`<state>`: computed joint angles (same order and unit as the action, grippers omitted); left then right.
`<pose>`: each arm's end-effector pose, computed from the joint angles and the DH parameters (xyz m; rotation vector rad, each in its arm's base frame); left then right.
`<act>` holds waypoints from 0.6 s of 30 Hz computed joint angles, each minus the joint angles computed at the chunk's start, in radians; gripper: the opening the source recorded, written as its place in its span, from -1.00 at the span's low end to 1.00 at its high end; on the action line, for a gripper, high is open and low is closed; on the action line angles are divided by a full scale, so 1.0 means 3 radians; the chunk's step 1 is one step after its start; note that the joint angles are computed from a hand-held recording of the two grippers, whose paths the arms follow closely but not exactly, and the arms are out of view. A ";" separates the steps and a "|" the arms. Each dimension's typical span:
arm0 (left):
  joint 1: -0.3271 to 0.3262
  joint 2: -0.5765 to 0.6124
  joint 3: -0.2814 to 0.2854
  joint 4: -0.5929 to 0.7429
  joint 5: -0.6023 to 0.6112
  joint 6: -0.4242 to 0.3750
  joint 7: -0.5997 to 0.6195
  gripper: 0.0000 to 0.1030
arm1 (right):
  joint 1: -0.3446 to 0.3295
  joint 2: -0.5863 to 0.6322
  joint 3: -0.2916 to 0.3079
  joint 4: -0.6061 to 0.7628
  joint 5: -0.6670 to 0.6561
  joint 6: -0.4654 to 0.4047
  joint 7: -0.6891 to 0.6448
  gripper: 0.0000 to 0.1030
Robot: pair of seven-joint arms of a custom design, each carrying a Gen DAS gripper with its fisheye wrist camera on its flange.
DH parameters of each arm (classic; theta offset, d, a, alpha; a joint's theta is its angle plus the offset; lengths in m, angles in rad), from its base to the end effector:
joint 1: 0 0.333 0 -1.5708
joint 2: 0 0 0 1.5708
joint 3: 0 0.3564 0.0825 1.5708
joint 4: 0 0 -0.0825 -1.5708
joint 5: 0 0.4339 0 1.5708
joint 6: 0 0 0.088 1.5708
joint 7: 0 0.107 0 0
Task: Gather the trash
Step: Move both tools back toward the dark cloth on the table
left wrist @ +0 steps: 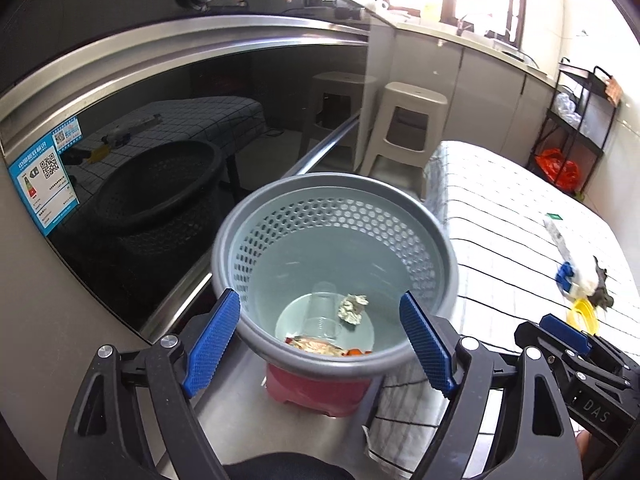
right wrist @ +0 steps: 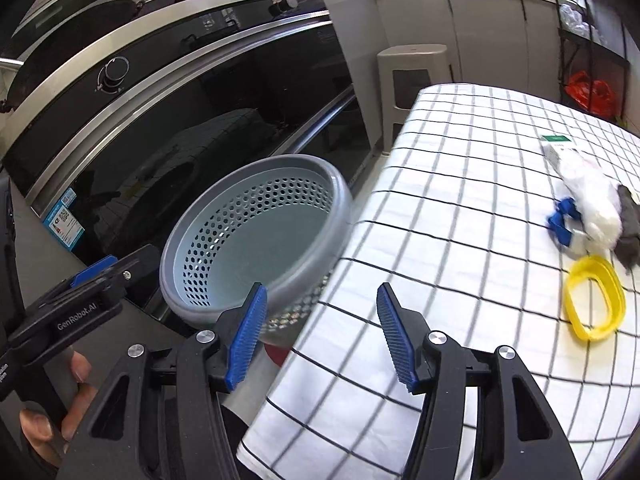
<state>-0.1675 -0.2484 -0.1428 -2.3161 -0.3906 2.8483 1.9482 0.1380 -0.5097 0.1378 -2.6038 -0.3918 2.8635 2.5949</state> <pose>0.5279 -0.1533 0.5460 -1.4540 2.1218 -0.9307 0.4279 0.1477 0.5161 -1.3233 2.0033 -0.5221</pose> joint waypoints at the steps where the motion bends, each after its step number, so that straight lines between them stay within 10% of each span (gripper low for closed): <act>1: -0.0026 -0.0034 0.0006 -0.0027 -0.0028 -0.0006 0.0027 0.56 | -0.0008 -0.0086 0.0011 -0.0062 0.0006 -0.0026 0.0033 0.09; 18: -0.0465 -0.0371 -0.0167 -0.0280 -0.0200 -0.0218 0.0108 0.63 | -0.0243 -0.2016 -0.0177 -0.1072 0.0083 -0.1059 0.0026 0.10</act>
